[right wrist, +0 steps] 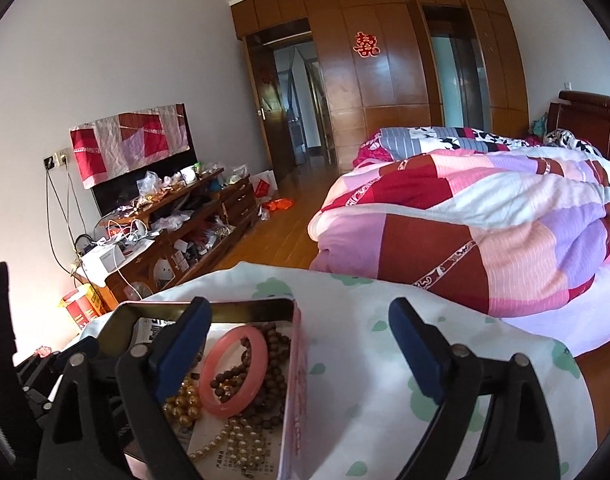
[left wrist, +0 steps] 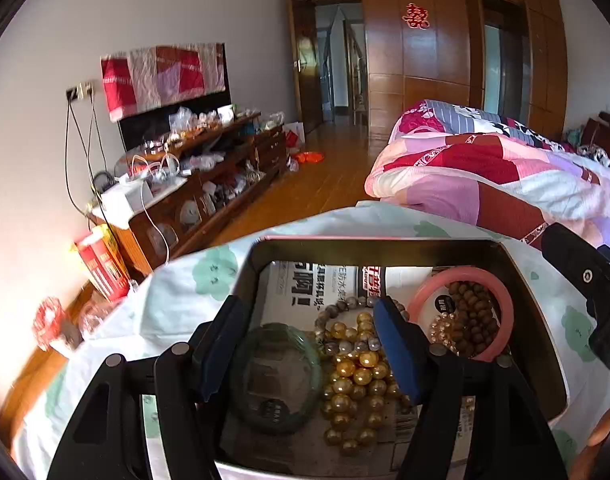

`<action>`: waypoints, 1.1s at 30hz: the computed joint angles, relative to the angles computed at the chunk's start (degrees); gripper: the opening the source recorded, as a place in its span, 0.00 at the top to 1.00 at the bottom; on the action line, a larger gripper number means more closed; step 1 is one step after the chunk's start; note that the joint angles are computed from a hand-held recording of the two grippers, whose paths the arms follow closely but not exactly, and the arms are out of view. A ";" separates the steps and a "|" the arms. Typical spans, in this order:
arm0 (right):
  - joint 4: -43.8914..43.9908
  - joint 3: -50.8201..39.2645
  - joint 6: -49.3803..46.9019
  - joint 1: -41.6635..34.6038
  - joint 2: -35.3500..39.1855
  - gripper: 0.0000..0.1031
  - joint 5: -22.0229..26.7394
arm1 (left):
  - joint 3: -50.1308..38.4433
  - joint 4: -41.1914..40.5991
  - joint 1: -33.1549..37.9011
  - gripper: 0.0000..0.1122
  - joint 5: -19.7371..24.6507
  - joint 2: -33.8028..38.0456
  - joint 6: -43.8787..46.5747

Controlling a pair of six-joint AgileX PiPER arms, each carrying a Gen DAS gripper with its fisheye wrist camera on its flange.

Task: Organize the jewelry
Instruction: 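Withdraw both grippers from the tin toward the gold watch and silver bangle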

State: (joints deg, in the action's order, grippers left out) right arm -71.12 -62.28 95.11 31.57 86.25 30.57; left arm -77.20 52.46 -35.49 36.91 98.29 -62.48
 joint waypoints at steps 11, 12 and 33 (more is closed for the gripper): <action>8.29 5.12 -6.23 0.97 -6.76 0.10 1.13 | 8.29 5.51 -1.48 0.40 0.95 -7.69 -7.27; 9.22 5.57 -7.21 1.43 -7.45 0.10 1.83 | 9.11 5.81 -1.83 0.40 1.36 -8.61 -7.85; 9.21 17.26 -4.22 12.30 -21.29 0.10 12.70 | 23.01 5.35 -8.84 0.40 10.60 -23.57 -15.04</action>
